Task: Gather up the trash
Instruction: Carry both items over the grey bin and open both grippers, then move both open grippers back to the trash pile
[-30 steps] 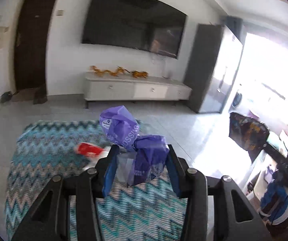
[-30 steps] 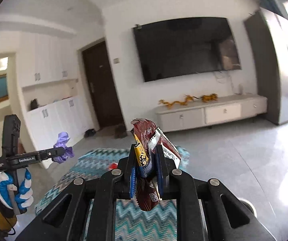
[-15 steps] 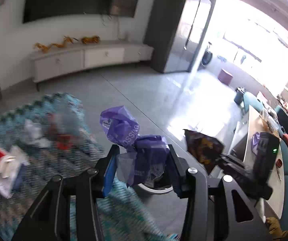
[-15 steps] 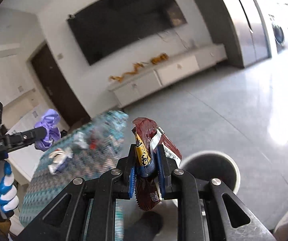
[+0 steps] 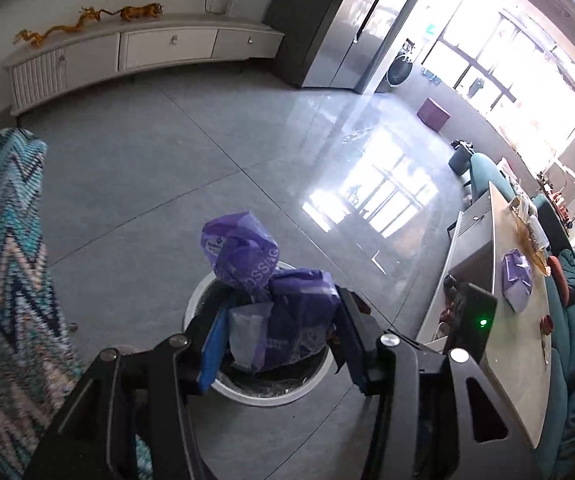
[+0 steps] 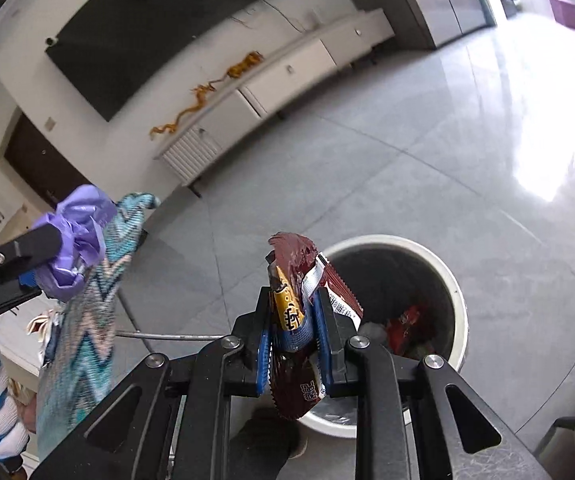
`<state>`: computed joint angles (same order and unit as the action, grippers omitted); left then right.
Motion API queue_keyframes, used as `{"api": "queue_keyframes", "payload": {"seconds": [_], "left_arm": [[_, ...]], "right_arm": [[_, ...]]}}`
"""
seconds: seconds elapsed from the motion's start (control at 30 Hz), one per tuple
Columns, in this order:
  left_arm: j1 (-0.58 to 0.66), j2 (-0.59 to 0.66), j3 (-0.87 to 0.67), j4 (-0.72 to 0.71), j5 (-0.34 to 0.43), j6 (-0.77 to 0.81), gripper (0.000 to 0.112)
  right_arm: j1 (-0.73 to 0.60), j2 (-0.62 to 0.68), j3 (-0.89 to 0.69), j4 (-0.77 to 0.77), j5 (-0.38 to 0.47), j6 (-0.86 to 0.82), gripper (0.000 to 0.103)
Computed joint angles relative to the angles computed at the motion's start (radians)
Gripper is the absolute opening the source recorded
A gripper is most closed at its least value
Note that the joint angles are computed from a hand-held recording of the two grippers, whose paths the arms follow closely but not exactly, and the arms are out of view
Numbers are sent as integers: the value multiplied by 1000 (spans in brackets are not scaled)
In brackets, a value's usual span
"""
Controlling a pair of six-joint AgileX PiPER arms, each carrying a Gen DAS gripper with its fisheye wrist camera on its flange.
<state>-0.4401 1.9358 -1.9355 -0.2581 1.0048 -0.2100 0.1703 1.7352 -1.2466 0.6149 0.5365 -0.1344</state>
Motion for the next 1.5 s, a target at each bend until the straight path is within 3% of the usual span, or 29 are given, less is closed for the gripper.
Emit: {"api": "queue_keyframes", "payload": {"seconds": [0.07, 0.13, 0.33, 0.53, 0.6, 0.87, 0.97, 1.13, 1.23, 1.43, 1.5], "left_arm": [[1, 38, -28, -14, 3, 4, 62], [-2, 60, -42, -14, 3, 1, 65], [3, 39, 4, -25, -11, 12, 65], [-14, -89, 119, 59, -70, -44, 65], [-28, -159, 175, 133, -98, -90, 65], [-75, -463, 379, 467, -189, -355, 65], [-110, -568, 419, 605, -156, -446, 66], [-135, -712, 420, 684, -34, -440, 66], [-125, -786, 406, 693, 26, -412, 66], [-97, -959, 384, 704, 148, -367, 79], [-21, -1012, 355, 643, 187, -292, 82]], "right_arm": [[-9, 31, -12, -1, -1, -7, 30], [-15, 54, -23, -18, 1, 6, 34], [-16, 62, -11, -47, -5, 41, 51], [15, -15, 2, -151, -10, 159, 65], [41, -56, -6, -243, -5, 249, 76], [250, -215, -138, -733, 83, 683, 98], [353, -250, -221, -888, 141, 808, 102], [519, -281, -338, -1072, 220, 944, 103], [629, -272, -434, -1169, 289, 998, 103], [835, -234, -622, -1322, 410, 1051, 103], [895, -217, -679, -1361, 444, 1057, 103]]}}
